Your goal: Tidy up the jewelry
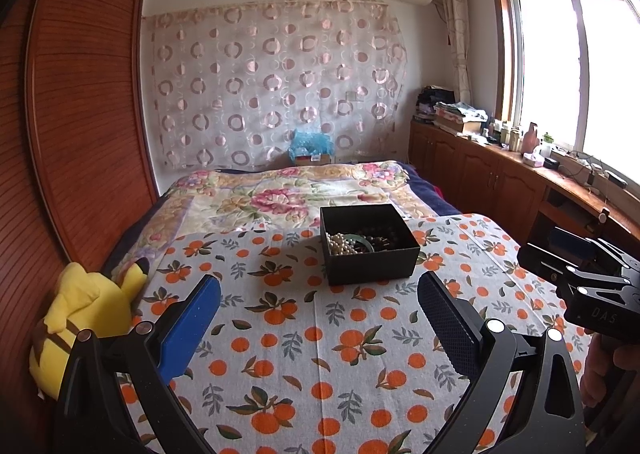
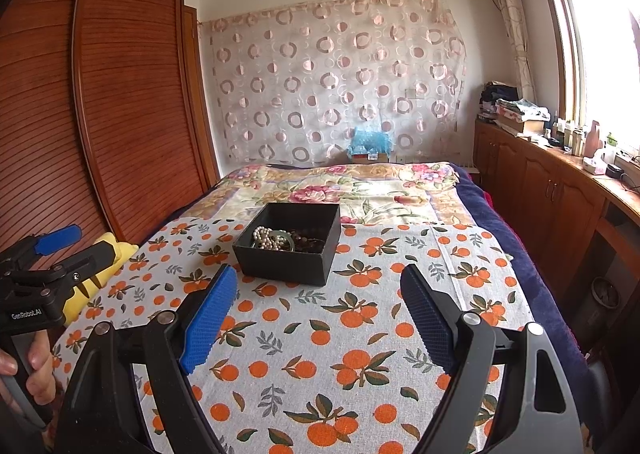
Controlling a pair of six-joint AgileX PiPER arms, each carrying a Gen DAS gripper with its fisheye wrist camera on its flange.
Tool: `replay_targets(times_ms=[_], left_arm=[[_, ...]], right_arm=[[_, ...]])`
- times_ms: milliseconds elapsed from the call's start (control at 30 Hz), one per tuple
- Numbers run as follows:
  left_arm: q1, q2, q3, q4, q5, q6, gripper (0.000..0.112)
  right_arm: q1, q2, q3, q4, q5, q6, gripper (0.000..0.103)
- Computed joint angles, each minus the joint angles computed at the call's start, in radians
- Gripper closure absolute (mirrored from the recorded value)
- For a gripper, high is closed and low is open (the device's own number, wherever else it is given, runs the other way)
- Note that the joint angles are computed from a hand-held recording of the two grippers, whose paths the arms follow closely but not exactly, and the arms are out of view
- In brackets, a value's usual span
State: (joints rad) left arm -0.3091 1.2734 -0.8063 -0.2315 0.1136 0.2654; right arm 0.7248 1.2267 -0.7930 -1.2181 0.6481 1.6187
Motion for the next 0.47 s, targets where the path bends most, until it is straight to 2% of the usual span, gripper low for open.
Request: replay_targets(times_ms=[67,167,233,367,467], left_arm=[[0.004,0.003,0.003,-0.040,-0.006,0.042,0.017],[0.000,-0.005,0.002,0.013,0.003,-0.012,0.017],[0.003,-0.002,0.004,-0.024,-0.002,0.026,0.017],[0.002,-0.006,0.000,0.018,0.009,-0.016,0.017],[0.008,-0.013,0.004,-0.024,0.014,0.026,0.017]], right_arm=[[0.001,-0.001,0.000,-0.002,0.003,0.004,0.017],[0.002,0.000,0.000,-0.003,0.003,0.005,0.017],[0.001,-0.001,0.000,-0.002,0.003,0.003,0.017],[0.001,-0.002,0.001,-0.002,0.003,0.003,0.017],[0.000,-0.002,0.001,-0.001,0.001,0.001,0.017]])
